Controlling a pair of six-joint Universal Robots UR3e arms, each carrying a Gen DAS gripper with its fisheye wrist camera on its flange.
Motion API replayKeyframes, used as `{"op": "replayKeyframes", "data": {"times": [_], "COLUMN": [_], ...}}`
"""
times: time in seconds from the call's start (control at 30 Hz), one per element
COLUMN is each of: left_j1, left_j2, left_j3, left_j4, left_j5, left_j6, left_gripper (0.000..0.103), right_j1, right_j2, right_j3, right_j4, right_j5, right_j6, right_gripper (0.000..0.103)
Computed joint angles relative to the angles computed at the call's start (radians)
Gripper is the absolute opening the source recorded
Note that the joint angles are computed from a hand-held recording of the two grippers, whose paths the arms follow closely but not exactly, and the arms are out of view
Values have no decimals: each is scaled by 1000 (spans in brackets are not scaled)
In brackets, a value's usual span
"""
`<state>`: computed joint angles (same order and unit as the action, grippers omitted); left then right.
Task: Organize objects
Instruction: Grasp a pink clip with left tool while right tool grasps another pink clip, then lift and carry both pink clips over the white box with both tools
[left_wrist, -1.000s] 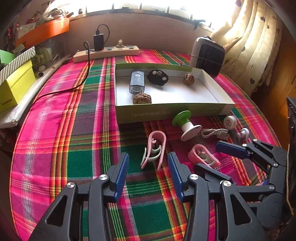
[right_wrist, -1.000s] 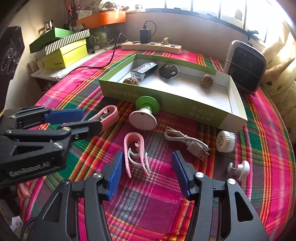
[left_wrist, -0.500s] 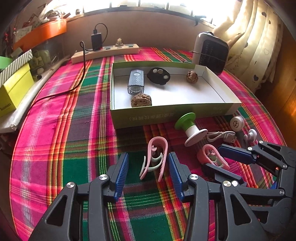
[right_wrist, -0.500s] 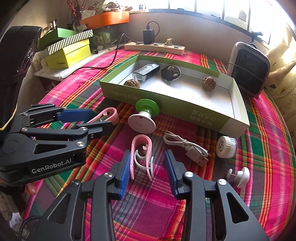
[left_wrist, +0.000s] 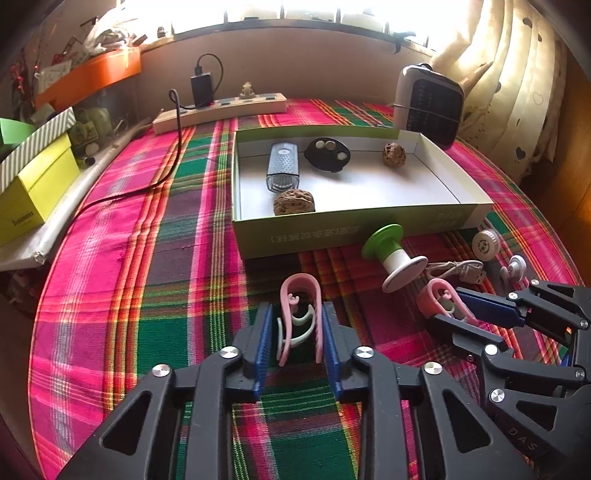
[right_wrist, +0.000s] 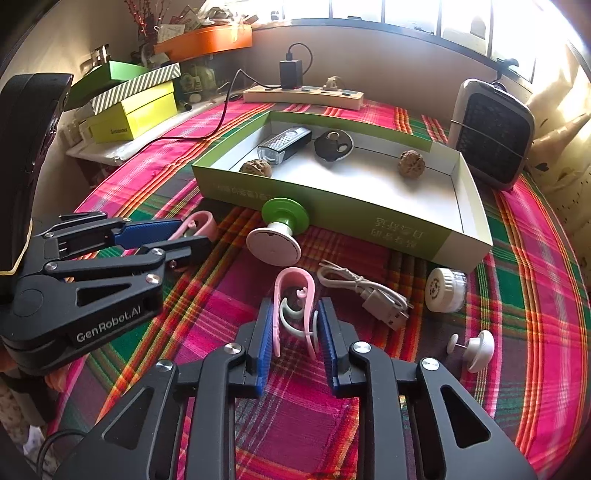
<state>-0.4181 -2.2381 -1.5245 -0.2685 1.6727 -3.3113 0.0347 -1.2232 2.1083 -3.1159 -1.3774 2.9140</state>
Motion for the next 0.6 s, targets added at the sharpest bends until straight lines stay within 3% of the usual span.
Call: {"op": "replayKeyframes", "data": {"times": [0.6], "left_j1": [-5], "left_j2": [-3], "left_j3": [-2], "left_j4": [13], "left_j5": [3], "left_j6": [-2], "left_gripper": [21], "right_j1": [2], "right_j2": [-2], "right_j3": [3], "right_j4": [-3], "right_j5": [-6], "right_j6": [1], "right_gripper": [24]}}
